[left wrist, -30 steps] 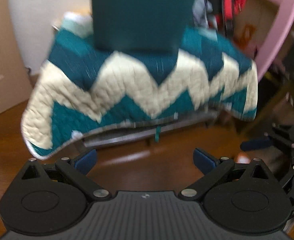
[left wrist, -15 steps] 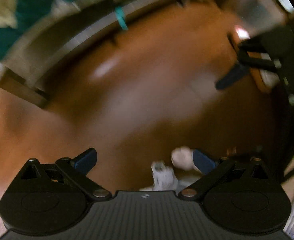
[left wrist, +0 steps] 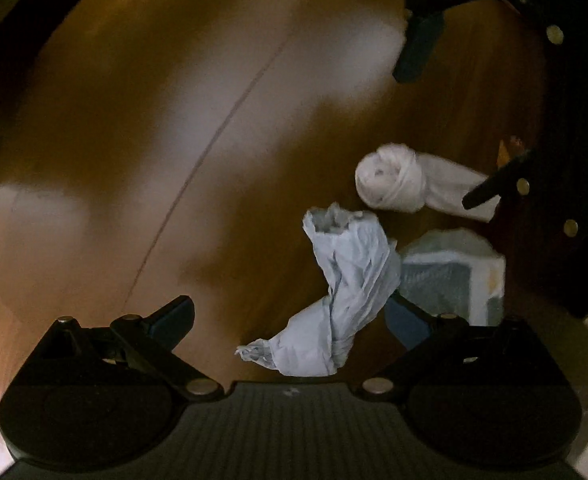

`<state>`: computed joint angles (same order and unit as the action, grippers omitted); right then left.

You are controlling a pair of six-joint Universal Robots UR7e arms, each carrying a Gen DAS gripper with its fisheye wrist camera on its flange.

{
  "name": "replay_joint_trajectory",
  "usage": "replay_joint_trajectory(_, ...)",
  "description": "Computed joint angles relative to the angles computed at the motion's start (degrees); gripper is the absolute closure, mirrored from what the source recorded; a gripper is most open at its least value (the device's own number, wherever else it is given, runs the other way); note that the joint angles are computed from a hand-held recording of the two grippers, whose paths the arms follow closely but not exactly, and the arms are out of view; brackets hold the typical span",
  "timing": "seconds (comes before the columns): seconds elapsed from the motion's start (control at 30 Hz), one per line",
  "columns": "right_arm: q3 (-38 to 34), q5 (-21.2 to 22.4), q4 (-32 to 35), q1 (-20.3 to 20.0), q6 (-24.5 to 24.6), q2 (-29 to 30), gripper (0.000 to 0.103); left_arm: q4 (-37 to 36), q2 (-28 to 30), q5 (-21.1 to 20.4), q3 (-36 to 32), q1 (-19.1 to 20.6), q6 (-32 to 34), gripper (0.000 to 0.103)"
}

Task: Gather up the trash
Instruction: 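Grasp a crumpled tissue with left tool while right tool grasps another tissue, then lift both tissues up over the wastebasket with both tools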

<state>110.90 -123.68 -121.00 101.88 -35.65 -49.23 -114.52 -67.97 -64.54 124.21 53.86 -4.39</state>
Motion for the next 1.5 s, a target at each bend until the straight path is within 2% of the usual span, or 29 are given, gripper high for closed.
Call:
replay_joint_trajectory(0.1, 0.8, -1.4, -1.1, -0.2, -0.3, 1.0, 0.023, -2.2, 0.1, -0.9, 1.5, 0.1, 3.0, 0.002)
replay_joint_trajectory(0.2, 1.2, -2.0, -1.8, -0.6, 0.2, 1.7, 0.027, -4.4, 0.3, -1.3, 3.0, -0.3, 5.8, 0.009)
replay_joint_trajectory(0.3, 1.7, -2.7, -3.6, -0.5, -0.1, 2.4, 0.031, -6.4, 0.4, -1.0, 4.4, -0.5, 7.6, 0.024)
replay_joint_trajectory(0.37, 1.8, -3.3, -4.6, -0.5, 0.2, 3.0, 0.038, -7.3, 1.0, -0.5, 4.8, -0.5, 7.5, 0.036)
replay_joint_trajectory(0.5, 1.2, -3.6, -4.0, -0.8, 2.2, 3.3, 0.053, -9.0, 1.7, 0.0, 5.2, -0.4, 6.7, 0.051)
replay_joint_trajectory(0.57, 0.9, -3.5, -3.8, -1.0, 2.4, 3.2, 0.072, -9.5, 2.0, -0.3, 5.0, -0.2, 6.5, 0.067)
replay_joint_trajectory(0.63, 0.6, -3.5, -4.2, -1.0, 3.0, 3.0, 0.076, -9.9, 2.1, -0.3, 4.9, -0.2, 6.5, 0.072)
replay_joint_trajectory(0.67, 0.5, -3.4, -4.5, -1.1, 3.3, 2.9, 0.081, -10.0, 2.0, -0.3, 4.8, -0.2, 6.3, 0.075)
replay_joint_trajectory(0.83, -0.4, -2.8, -6.2, -1.0, 4.2, 1.9, 0.087, -10.5, 1.1, 0.4, 4.6, 0.4, 4.5, 0.080)
replay_joint_trajectory(1.07, -2.4, -2.3, -6.2, -0.4, 7.5, -1.4, 0.088, -9.7, -0.6, 0.5, 2.3, -0.1, 2.7, 0.081)
replay_joint_trajectory(1.23, -4.6, -1.1, -5.5, 1.5, 9.2, -4.7, 0.088, -7.0, -2.2, 1.4, -1.4, -2.2, 1.7, 0.081)
replay_joint_trajectory(1.5, -7.3, 1.5, -5.1, 5.9, 10.8, -11.0, 0.088, -3.0, -3.5, 5.3, -8.1, -8.8, -2.5, 0.081)
